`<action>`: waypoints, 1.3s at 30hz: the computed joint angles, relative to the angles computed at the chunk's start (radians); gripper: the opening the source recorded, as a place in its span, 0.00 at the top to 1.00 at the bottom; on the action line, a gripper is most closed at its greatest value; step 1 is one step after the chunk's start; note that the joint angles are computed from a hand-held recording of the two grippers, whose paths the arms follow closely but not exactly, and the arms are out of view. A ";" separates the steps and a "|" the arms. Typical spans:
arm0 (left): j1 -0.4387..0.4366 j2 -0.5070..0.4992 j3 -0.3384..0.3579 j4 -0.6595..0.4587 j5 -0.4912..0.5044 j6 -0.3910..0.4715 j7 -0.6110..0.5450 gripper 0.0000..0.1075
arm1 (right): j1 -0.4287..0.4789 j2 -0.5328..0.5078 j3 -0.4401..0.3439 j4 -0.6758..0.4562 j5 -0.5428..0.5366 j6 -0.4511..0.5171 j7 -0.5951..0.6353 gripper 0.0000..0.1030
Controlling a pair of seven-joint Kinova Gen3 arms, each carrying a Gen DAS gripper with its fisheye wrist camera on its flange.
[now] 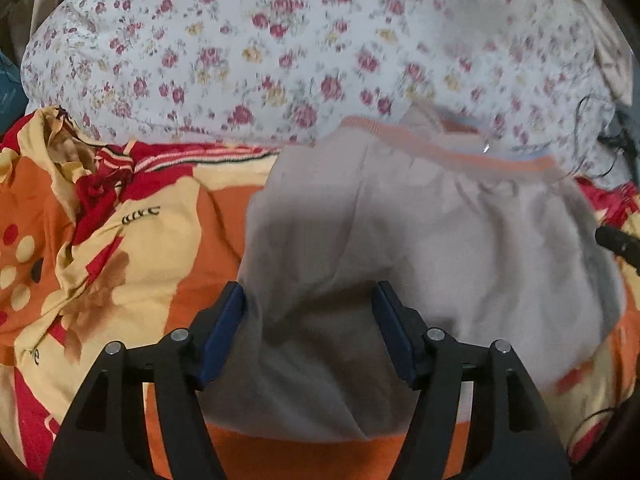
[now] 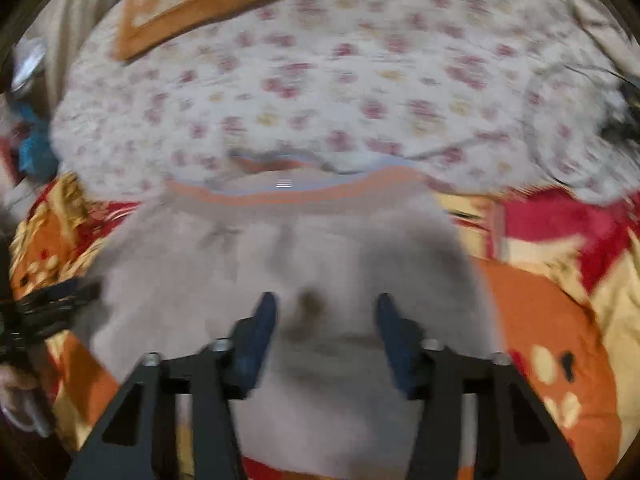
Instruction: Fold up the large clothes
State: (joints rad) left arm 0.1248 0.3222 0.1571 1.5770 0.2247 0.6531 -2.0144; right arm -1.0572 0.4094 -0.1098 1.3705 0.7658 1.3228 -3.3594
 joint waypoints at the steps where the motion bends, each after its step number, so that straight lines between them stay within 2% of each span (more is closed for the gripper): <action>1: 0.015 0.002 -0.009 0.003 -0.018 -0.006 0.015 0.39 | 0.018 0.015 -0.004 -0.016 -0.003 -0.031 0.031 0.62; 4: 0.039 0.002 -0.019 0.011 -0.057 -0.025 0.039 0.39 | 0.057 0.070 0.006 -0.048 -0.037 -0.112 0.087 0.61; 6: 0.043 0.000 -0.020 0.015 -0.070 -0.035 0.045 0.38 | 0.089 0.101 0.009 -0.057 -0.100 -0.162 0.126 0.61; 8: 0.044 0.001 -0.019 0.015 -0.078 -0.037 0.052 0.37 | 0.101 0.126 0.017 -0.061 -0.142 -0.175 0.149 0.61; 12: 0.044 0.004 -0.017 0.011 -0.085 -0.032 0.061 0.37 | 0.073 0.100 0.052 -0.050 -0.163 -0.187 0.144 0.62; 17: 0.047 0.004 -0.017 0.012 -0.094 -0.041 0.071 0.37 | 0.015 0.075 0.075 -0.040 -0.074 -0.177 0.093 0.61; 20: 0.050 0.004 -0.018 0.014 -0.099 -0.045 0.077 0.37 | 0.024 0.073 0.065 -0.036 -0.050 -0.232 0.090 0.61; 22: 0.049 0.005 -0.016 0.014 -0.100 -0.045 0.078 0.37 | 0.047 0.091 0.056 -0.050 -0.069 -0.262 0.120 0.61; 26: 0.024 0.001 -0.006 0.009 -0.070 -0.040 0.064 0.37 | 0.093 0.138 0.046 -0.087 -0.167 -0.272 0.205 0.60; 30: -0.033 0.009 0.012 -0.021 0.015 0.004 0.037 0.37 | 0.092 0.128 0.061 -0.093 -0.206 -0.271 0.246 0.62; 35: -0.053 0.028 0.001 -0.053 0.064 0.038 0.049 0.37 | 0.042 0.108 0.104 -0.078 -0.139 -0.266 0.181 0.58; 39: -0.065 0.051 -0.001 -0.082 0.085 0.086 0.066 0.36 | 0.094 0.166 0.070 -0.121 -0.207 -0.246 0.240 0.58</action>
